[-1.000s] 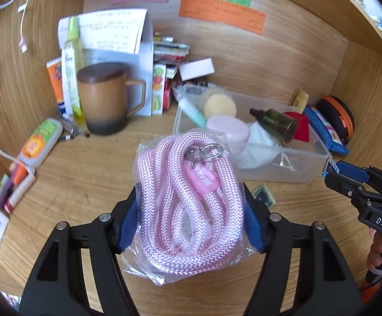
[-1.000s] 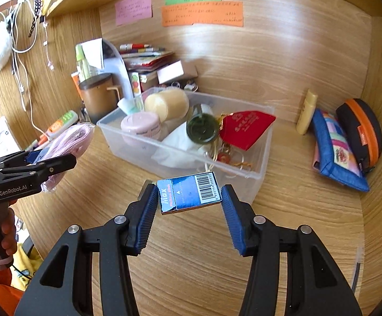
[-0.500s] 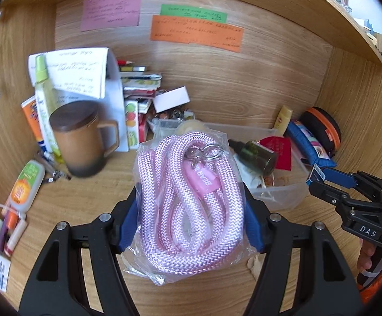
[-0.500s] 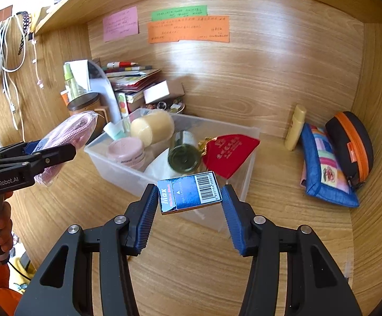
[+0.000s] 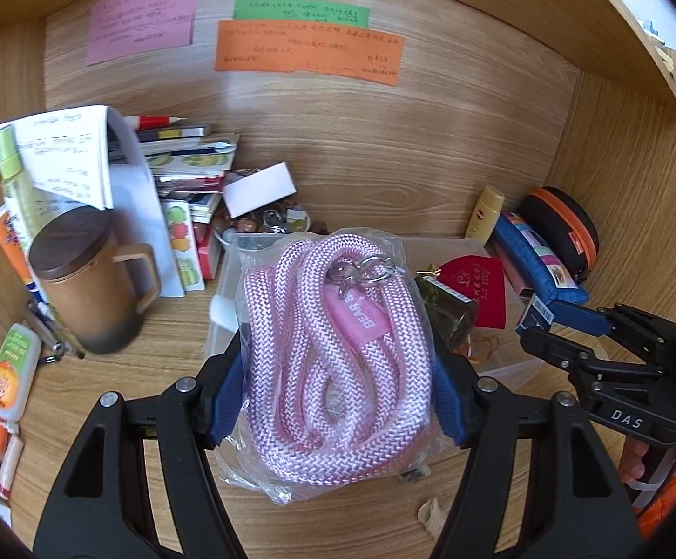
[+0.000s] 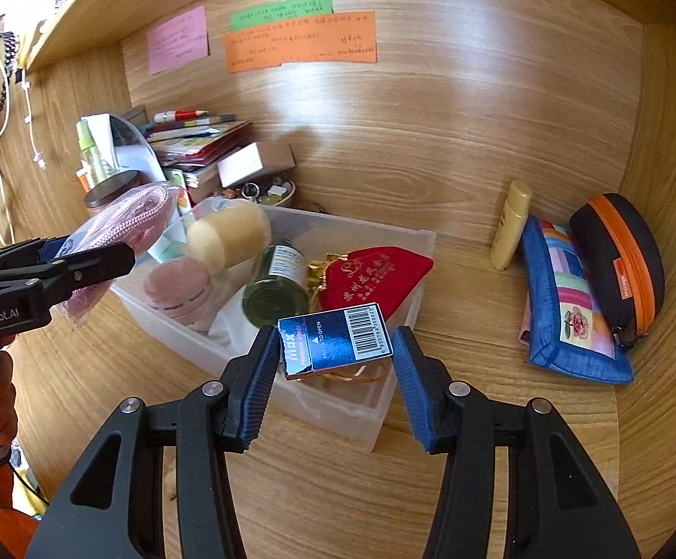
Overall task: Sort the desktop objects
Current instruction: 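Carry the pink lanyard and blue card box over the clear bin with both tools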
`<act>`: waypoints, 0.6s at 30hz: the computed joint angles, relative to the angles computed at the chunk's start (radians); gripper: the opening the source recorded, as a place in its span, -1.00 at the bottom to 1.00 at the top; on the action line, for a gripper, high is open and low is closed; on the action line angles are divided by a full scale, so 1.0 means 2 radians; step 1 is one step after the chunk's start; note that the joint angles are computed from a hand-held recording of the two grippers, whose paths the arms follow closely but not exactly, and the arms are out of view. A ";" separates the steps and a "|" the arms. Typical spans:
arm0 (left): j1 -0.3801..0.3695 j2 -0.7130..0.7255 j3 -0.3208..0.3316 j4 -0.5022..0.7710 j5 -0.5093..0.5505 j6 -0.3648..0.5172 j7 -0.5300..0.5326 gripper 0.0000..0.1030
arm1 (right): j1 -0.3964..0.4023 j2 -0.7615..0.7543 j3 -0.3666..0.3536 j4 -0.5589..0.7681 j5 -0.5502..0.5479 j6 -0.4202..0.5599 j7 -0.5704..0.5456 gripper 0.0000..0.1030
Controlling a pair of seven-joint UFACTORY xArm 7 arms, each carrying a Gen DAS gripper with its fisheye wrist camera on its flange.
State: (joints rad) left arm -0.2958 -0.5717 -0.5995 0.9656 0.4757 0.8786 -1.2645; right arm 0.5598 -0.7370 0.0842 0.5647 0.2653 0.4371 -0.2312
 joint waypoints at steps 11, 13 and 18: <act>-0.001 0.049 0.014 0.023 0.023 -0.018 0.015 0.31 | 0.001 0.043 -0.008 0.015 0.004 -0.007 -0.020 -0.10; -0.003 0.058 0.018 0.027 0.027 -0.020 0.017 0.31 | 0.002 0.047 -0.009 0.016 0.007 -0.010 -0.025 -0.10; -0.012 0.083 0.034 0.035 0.035 -0.030 0.019 0.31 | -0.001 0.058 -0.005 0.022 0.005 -0.016 -0.033 -0.10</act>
State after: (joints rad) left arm -0.3204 -0.4059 -0.5323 1.0363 0.5464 0.8187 -1.2264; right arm 0.5577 -0.6214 0.0747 0.6090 0.2756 0.4055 -0.2967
